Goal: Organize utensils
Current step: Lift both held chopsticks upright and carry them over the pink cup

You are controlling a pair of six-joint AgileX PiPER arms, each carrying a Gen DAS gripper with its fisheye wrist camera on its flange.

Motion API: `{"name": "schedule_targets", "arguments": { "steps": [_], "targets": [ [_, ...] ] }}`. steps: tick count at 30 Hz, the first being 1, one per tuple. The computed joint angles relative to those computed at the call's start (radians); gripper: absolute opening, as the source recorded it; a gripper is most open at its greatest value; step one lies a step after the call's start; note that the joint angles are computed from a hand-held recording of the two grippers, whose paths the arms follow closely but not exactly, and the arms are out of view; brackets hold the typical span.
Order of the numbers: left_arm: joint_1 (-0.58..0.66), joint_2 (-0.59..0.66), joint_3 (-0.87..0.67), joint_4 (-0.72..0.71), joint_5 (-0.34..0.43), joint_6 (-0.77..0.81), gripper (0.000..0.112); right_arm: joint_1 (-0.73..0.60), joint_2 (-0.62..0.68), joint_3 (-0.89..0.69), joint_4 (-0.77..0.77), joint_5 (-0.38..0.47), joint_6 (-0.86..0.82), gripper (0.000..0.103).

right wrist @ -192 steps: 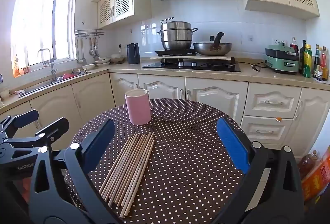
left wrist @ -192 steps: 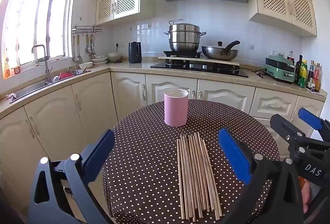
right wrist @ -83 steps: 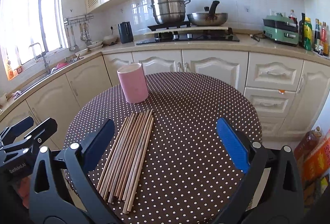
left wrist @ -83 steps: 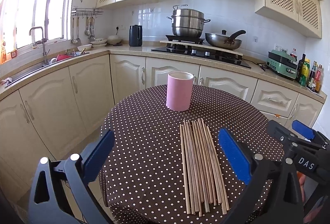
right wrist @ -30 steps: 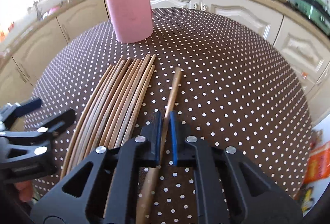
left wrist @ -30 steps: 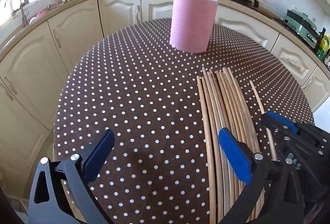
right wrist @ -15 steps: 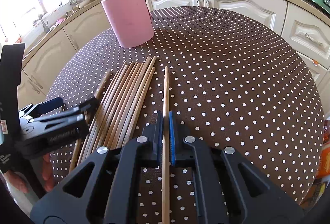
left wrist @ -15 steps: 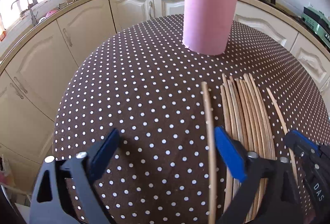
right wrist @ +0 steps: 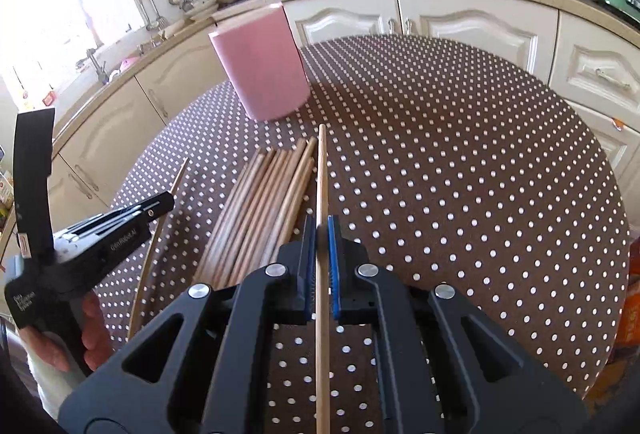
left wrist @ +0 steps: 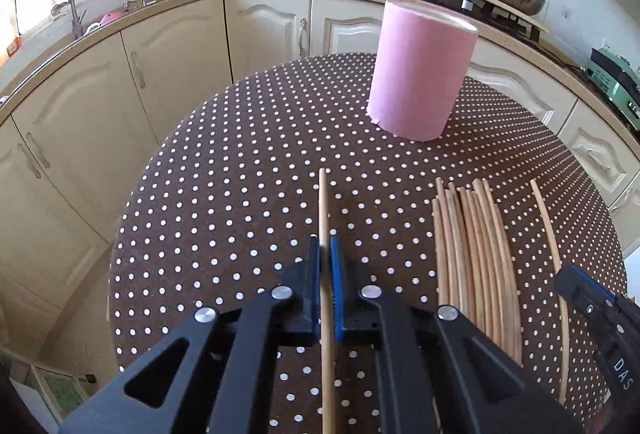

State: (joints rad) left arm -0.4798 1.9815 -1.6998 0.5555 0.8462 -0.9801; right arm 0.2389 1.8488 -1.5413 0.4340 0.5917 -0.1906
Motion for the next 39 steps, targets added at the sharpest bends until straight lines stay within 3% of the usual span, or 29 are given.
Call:
{"name": "schedule_targets", "arguments": {
  "steps": [4,12,24,39],
  "targets": [
    [-0.007,-0.041,0.046,0.032,-0.071,-0.038,0.006,-0.004,-0.033,0.009,-0.002,-0.013,-0.011,0.006],
    [-0.034,-0.092,0.048,0.123,-0.084,-0.103,0.006,0.004,-0.112,0.044,-0.019,-0.082,0.006,0.006],
    [-0.088,-0.16,0.007,0.25,-0.07,-0.157,0.006,0.029,-0.17,0.017,-0.103,-0.13,0.074,0.006],
    [-0.102,-0.14,-0.158,0.287,-0.009,-0.097,0.006,0.04,-0.163,-0.083,-0.21,-0.186,0.18,0.006]
  ]
}}
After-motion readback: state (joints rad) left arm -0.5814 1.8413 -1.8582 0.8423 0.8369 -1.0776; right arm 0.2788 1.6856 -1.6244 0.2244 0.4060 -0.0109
